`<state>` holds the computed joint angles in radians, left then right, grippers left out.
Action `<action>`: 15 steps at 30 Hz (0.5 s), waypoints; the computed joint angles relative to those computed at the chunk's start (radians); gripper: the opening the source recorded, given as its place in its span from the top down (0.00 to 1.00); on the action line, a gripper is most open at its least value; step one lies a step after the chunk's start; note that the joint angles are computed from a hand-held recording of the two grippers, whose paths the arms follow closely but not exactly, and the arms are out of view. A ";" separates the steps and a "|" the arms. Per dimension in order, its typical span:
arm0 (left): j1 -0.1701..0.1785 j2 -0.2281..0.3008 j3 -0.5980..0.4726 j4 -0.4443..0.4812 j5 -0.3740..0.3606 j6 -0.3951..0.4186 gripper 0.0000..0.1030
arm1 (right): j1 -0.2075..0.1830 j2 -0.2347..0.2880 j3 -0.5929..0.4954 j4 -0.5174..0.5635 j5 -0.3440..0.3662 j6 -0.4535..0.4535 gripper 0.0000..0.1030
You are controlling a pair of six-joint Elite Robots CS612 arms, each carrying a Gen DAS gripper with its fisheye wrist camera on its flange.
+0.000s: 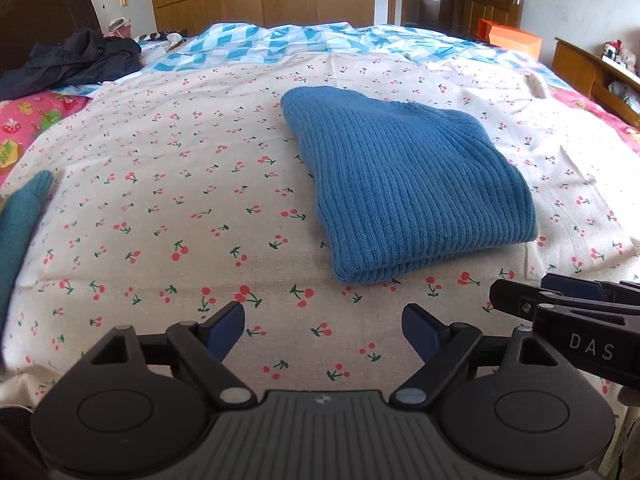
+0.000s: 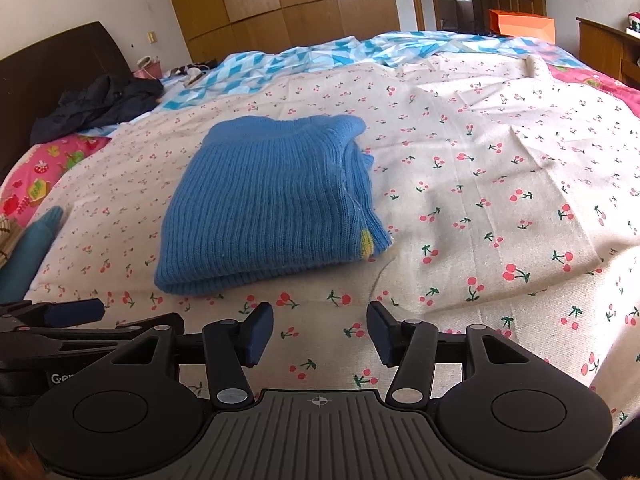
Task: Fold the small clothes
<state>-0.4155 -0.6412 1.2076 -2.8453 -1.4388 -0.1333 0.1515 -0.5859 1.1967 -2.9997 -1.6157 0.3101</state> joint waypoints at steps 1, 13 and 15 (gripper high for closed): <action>-0.002 -0.001 -0.002 0.007 0.010 0.003 0.11 | 0.000 -0.001 0.001 0.000 0.003 -0.002 0.49; -0.002 -0.008 -0.011 0.077 0.001 -0.027 0.10 | -0.005 -0.013 0.014 0.001 0.017 0.005 0.47; -0.003 -0.009 -0.016 0.095 0.004 -0.027 0.10 | -0.006 -0.014 0.014 0.006 0.021 0.007 0.45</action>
